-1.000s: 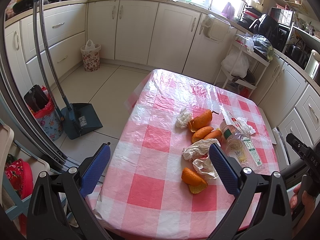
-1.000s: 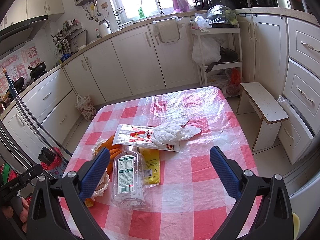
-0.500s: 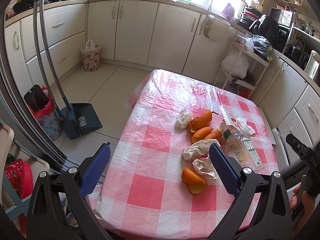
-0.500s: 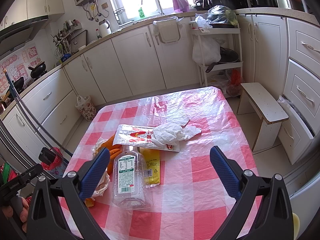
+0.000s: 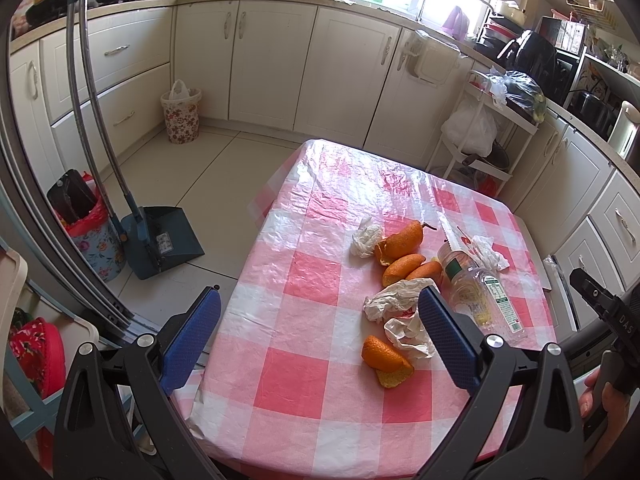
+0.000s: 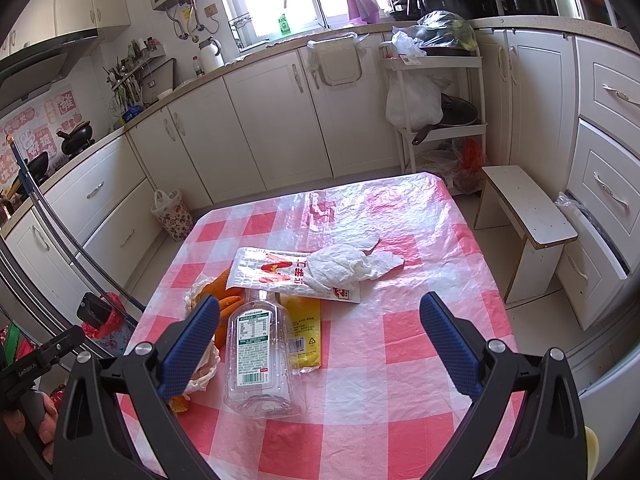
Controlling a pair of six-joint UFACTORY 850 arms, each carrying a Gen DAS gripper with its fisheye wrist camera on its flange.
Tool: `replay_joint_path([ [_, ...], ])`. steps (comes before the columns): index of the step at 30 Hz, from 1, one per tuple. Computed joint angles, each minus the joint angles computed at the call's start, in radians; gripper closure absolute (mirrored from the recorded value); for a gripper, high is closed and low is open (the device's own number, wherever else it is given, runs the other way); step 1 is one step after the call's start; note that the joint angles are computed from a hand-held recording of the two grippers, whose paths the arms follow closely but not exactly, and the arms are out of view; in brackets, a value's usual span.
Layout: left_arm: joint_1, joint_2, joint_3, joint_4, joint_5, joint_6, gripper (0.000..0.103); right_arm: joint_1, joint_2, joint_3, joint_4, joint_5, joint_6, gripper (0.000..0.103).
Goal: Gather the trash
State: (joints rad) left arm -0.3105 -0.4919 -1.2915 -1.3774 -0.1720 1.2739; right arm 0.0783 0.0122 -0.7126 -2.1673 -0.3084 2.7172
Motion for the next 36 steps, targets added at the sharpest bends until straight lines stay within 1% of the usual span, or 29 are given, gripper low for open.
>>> replay_joint_path([
  [23,-0.007,-0.007,-0.012,-0.018,-0.006,0.012,0.008,0.004,0.001,-0.003,0.023,0.004,-0.024,0.007],
  [28,0.002,-0.011,-0.017,-0.023,-0.02,0.005,0.008,0.002,0.002,-0.001,0.015,0.007,-0.017,0.007],
  [30,0.011,-0.017,-0.024,0.004,-0.038,-0.037,0.008,0.0,0.003,0.0,0.01,0.007,-0.01,0.007],
  [34,0.028,-0.03,-0.038,0.053,-0.072,-0.122,0.008,-0.024,-0.003,-0.001,-0.021,0.039,0.027,0.007],
  [36,0.03,-0.033,-0.04,0.067,-0.077,-0.138,0.008,-0.043,-0.021,-0.015,-0.042,0.085,0.041,0.007],
])
